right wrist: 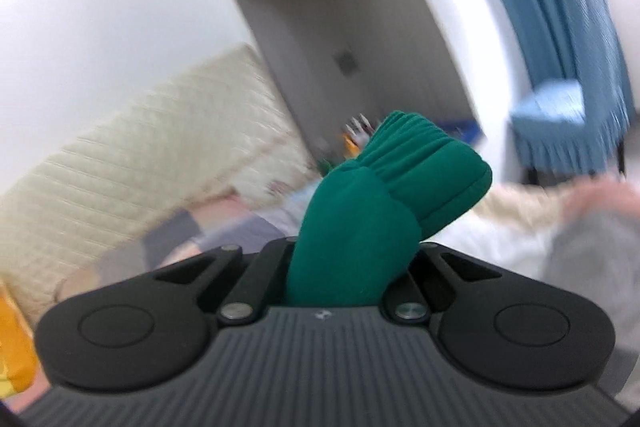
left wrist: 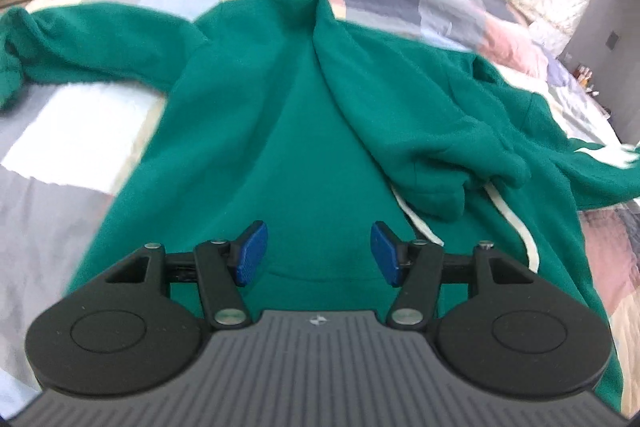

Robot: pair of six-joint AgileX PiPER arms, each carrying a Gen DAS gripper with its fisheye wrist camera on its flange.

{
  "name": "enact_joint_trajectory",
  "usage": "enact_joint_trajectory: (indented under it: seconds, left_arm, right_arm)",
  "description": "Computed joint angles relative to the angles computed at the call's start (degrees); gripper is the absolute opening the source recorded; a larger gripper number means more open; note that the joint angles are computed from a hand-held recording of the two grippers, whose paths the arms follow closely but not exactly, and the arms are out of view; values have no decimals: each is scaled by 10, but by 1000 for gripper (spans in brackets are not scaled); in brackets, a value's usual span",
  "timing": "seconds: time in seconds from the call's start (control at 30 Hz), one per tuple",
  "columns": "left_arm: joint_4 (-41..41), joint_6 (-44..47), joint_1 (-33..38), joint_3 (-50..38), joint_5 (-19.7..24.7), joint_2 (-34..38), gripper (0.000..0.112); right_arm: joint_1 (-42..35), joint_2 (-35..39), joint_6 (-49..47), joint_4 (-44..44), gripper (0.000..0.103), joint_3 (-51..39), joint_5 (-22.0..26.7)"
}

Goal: Fold large clothes
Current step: 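Lift the held sleeve with the right gripper and lay it across the hoodie front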

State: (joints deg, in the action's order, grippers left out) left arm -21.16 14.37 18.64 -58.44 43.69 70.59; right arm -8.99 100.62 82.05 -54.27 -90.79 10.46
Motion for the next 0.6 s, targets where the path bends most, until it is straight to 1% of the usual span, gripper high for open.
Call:
enact_joint_trajectory:
  seconds: [0.07,0.13,0.27,0.4,0.47,0.53,0.6]
  left_arm:
    - [-42,44,30,-6,17,-6,63]
    - [-100,89,69,-12,37,-7,63]
    - [-179,152,125,-35,74,-1,63]
    - [-222,203,169,-39,86,-11,63]
    - [-248,216,198,-45,100,-8,63]
    - [-285,235,232,-54,125,3,63]
    - [-301,243,254,-59,136,9,63]
  right_arm:
    - [33,-11,-66,44,7,-51,44]
    - [75,-12,-110,54,6,-110,92]
    - [165,5,-223,86,7,-233,175]
    - [268,58,-323,82,7,-368,246]
    - [320,91,-374,87,7,-434,275]
    - [367,121,-406,80,7,-483,289]
    - [416,172,-450,82,7,-557,313]
